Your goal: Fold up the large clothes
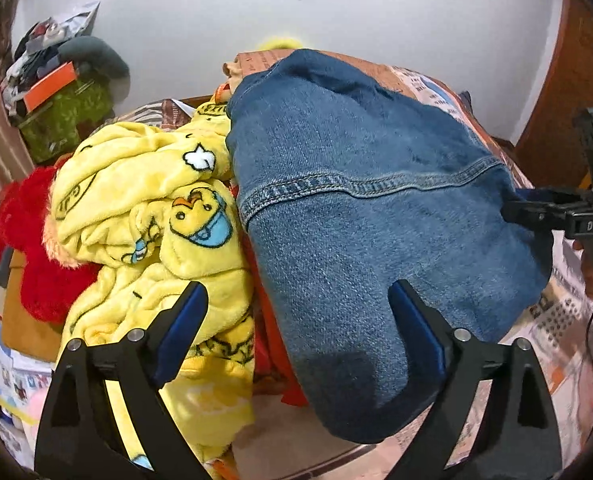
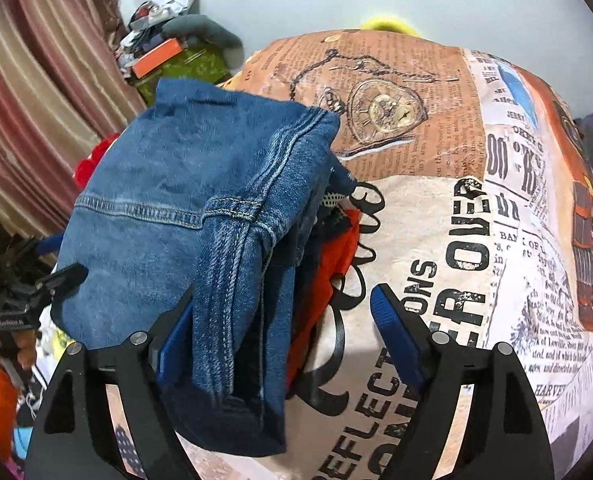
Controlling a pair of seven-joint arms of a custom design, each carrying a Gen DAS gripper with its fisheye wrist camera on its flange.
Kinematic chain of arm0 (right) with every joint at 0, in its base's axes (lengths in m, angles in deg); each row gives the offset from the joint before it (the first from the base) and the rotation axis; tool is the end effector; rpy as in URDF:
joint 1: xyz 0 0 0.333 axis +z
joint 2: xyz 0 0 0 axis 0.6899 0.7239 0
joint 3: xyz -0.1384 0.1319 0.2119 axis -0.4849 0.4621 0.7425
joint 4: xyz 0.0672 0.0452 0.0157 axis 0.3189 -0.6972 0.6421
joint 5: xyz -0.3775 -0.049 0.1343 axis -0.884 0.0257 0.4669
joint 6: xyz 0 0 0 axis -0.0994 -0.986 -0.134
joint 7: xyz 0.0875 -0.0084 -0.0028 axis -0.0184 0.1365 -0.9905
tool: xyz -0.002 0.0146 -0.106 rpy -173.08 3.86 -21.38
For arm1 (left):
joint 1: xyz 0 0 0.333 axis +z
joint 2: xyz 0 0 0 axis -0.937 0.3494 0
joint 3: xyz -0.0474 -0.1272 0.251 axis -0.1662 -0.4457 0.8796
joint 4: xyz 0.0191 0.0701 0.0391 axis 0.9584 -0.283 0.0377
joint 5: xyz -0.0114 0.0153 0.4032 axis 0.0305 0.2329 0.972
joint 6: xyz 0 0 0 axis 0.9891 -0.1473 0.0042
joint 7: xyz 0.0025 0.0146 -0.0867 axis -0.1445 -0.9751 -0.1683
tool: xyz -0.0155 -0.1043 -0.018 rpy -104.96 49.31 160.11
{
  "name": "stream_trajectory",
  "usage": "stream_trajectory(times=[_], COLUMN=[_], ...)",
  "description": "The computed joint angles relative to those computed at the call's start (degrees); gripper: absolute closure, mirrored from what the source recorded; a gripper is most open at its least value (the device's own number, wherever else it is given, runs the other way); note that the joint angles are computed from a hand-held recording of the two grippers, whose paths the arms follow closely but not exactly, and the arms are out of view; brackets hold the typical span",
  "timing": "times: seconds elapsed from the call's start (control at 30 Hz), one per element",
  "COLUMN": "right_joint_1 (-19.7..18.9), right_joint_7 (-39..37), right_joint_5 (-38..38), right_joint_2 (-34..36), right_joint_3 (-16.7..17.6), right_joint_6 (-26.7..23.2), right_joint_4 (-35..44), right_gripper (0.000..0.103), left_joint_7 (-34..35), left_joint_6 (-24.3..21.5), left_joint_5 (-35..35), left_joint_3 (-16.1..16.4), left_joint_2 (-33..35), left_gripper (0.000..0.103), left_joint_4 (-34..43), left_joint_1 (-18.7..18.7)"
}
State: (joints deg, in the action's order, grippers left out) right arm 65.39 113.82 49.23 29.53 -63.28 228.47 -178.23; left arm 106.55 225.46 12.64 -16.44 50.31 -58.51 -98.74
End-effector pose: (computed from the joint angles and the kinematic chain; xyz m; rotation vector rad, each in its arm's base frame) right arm 0.4347 0.2796 0.4190 -1.7436 1.8073 -0.2582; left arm 0.5229 -0.4562 0.3968 -1.3104 2.3779 -0.8353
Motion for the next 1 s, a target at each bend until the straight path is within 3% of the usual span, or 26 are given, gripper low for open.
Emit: stream_trajectory(times=[0.1, 0.2, 0.27, 0.4, 0.67, 0.83, 1.0], right_joint_1=[-2.6, -5.4, -8.0, -6.1, -4.6, -5.2, -6.6], right_joint_7=[4.1, 10.0, 15.7, 19.5, 25.8, 30.4, 33.9], right_joint_5=[-5.2, -11.8, -18.5, -22.6, -25.4, -28.0, -31.2], right_joint_2=[-3.0, -8.4, -12.5, -19.8, -27.9, -31.0, -34.3], right_joint_3=[2.4, 5.7, 9.8, 10.7, 15.7, 19.6, 24.9], right_joint_6=[-1.8, -7.0, -13.1, -17.1, -17.7, -16.2, -18.4], right_joint_4=[-1.5, -2.9, -3.0, -4.5, -3.3, -1.5, 1.3], right_gripper=[0.024, 0.024, 0.024, 0.024, 0.024, 0.024, 0.024], left_joint_7=[-1.5, -5.3, -11.2, -21.4, -32.1, -41.5, -53.8], left_joint_6=[-0.9, -1.2, -3.3, -7.8, -2.6, 1.2, 5.9], left_joint_5=[0.7, 4.2, 11.7, 25.9, 30.6, 36.6, 43.8], left_joint_3=[0.5, 2.0, 4.3, 5.3, -0.5, -5.1, -10.5], left_joint_2=[-0.5, -2.7, -4.9, -9.9, -22.2, -30.1, -38.7], left_gripper=[0.006, 0.007, 0.007, 0.008, 0.008, 0.008, 0.008], left_joint_4=[-0.1, -1.6, -2.8, -5.7, -14.4, -18.6, -22.9], left_joint_1=[-0.6, -2.0, -4.7, -6.9, -2.5, 0.7, 5.7])
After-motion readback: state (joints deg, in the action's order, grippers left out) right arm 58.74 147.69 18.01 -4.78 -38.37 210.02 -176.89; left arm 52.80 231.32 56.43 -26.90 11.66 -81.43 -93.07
